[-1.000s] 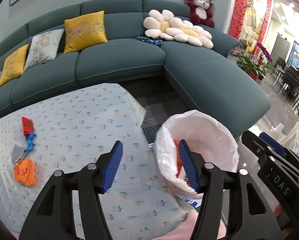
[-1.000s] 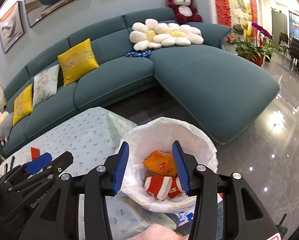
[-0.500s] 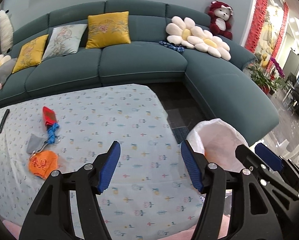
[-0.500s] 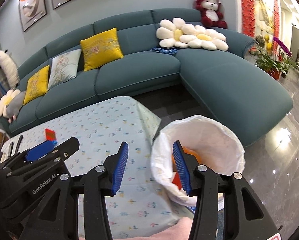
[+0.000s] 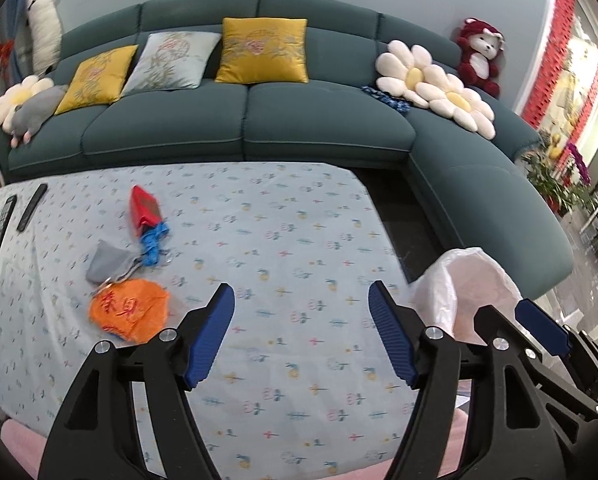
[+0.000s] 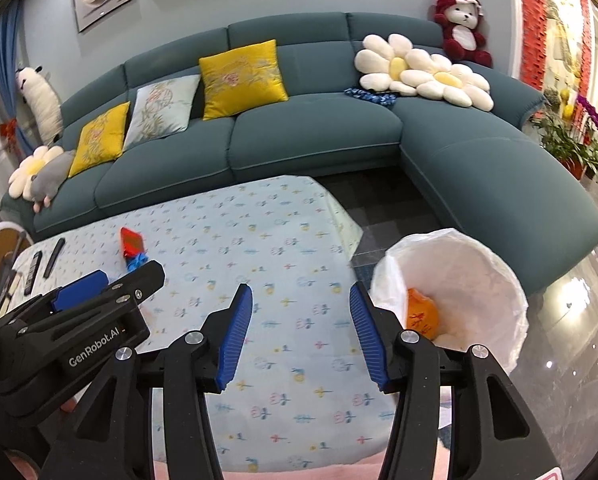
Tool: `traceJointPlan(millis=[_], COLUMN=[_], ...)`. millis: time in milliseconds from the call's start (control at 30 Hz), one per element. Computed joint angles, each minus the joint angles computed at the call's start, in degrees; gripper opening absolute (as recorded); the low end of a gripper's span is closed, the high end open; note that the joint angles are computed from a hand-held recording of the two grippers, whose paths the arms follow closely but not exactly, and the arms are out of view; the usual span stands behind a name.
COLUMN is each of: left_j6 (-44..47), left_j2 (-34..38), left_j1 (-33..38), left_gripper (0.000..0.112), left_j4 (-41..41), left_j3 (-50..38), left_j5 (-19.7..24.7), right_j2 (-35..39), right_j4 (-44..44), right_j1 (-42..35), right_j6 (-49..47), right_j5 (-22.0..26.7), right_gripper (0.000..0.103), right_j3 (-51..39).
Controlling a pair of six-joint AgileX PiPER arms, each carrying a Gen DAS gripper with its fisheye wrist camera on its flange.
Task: Collect trash
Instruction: 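Move both tools back over the orange bag and grey pouch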
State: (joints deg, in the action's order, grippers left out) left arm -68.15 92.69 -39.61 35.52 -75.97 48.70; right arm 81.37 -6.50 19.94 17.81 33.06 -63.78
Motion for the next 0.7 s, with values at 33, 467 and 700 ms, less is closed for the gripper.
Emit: traceJointPlan(millis=[33,467,700], left_j6=[-0.23,1.04,6.23], left_j2=[-0.65,-10.42,-14.47], left_j1=[0.53,12.02,21.74], left_gripper=[0.067,0.074,0.077], left_j4=[-0.06,-3.70,-7.79], left_j3=[1.10,17.30,25.71], left_j5=[-0.29,-6.15,-10.74], right_j2=[0.33,5.97,11.64], right_j4=[-0.90,-8.39,-8.00], right_j1=[1.11,13.84,18.58], right_j6=[1.12,12.91,15.06], right_j5=[0.15,1.14,0.79], right_gripper=[0.050,0.055,0.055], right_j3=[-0.19,-3.14,-5.76])
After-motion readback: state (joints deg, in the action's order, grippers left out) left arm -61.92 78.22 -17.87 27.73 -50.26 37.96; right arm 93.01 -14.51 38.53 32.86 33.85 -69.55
